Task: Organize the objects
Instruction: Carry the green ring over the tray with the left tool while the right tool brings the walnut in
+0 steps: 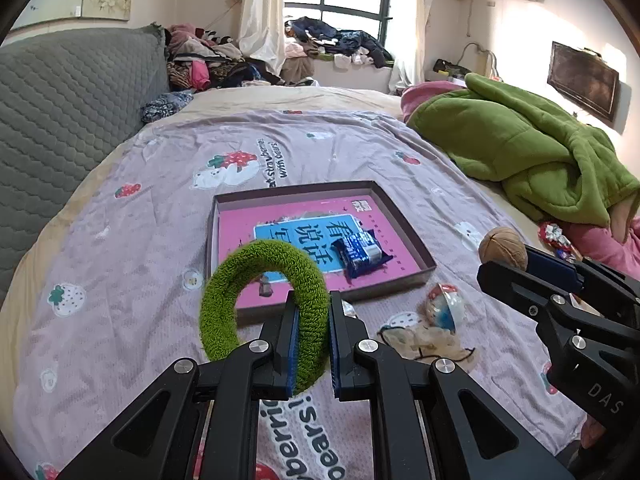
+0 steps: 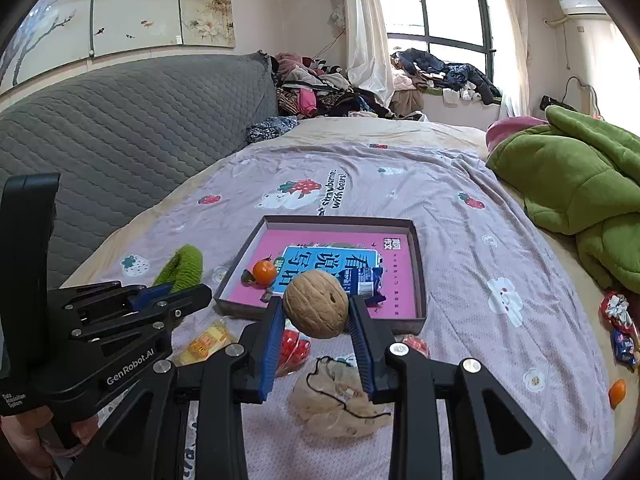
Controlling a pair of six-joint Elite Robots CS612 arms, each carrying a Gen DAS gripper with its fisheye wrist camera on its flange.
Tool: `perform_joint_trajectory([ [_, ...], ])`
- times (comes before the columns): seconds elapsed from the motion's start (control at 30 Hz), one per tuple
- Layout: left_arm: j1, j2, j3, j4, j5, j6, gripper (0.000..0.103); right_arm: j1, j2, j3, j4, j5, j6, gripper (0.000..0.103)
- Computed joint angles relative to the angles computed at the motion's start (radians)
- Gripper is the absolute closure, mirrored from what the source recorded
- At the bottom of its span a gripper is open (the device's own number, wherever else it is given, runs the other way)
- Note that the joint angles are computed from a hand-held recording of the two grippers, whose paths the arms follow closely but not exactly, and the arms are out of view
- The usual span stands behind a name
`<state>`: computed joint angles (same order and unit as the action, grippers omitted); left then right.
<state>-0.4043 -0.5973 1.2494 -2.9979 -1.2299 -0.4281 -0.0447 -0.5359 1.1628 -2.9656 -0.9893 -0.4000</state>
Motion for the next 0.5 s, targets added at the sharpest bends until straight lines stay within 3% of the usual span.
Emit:
perform_joint_trajectory([
  [0.5,0.025,0.047,-0.085,0.035,-0.006,-0.008,0.091,0.008,0.051,-0.101,0.019,-0.017,0.002,0.070],
])
